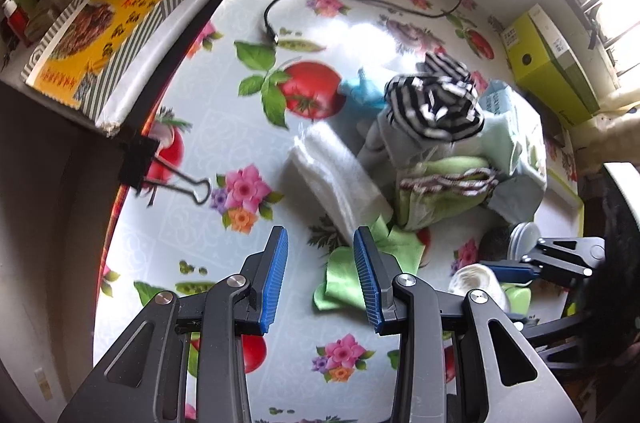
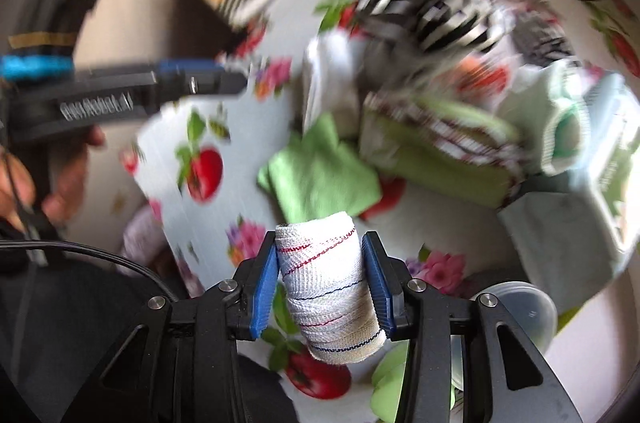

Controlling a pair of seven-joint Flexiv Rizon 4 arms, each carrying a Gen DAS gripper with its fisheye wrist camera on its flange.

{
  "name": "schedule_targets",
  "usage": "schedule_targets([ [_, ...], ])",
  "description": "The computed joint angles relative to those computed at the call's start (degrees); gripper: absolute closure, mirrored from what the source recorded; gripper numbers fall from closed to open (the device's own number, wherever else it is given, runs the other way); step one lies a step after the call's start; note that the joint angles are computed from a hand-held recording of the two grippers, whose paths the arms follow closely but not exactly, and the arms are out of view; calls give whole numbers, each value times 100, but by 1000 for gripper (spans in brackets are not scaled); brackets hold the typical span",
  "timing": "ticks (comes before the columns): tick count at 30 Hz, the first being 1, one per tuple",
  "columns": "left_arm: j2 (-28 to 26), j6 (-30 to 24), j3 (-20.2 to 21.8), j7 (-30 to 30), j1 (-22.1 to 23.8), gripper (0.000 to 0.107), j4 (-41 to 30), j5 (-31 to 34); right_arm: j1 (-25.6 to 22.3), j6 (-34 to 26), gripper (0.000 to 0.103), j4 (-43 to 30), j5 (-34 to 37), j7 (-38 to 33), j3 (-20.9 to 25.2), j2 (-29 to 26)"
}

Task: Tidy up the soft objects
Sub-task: 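Grasp the black-and-white striped cloth with the left gripper while the right holds the roll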

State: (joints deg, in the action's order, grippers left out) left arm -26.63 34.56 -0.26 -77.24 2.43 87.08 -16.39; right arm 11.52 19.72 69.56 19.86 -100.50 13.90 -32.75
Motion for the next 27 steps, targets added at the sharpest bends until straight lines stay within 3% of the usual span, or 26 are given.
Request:
schedule_targets([
  [9,-368,38,-315,489,51,71,-592,-456,86,1443,63,894,16,808,-90,629],
  [12,-617,-18,-373,635,-25,71,-981,-443,4,1611,63,997,33,958,-102,733],
  [14,-837,-141,-407,654,-73,63,-1297,-435,-77,1647,63,1037,38,985,-114,781],
  [20,-1472,-586,-343,538,-317,62,-2194,-113,-186,1766,63,1078,49,1084,-125,812],
  [25,-1605,-531,-349,532,-353,63,-2290,-32,-251,1756,63,1042,87,1102,-115,777],
  [26,-1554,-394,-345,559,-354,71,-2191,-23,-257,1752,63,1039,87,1105,-113,779],
  [27,-1533,-342,-321,564,-370,87,-2162,22,-263,1757,63,1033,92,1098,-111,771],
])
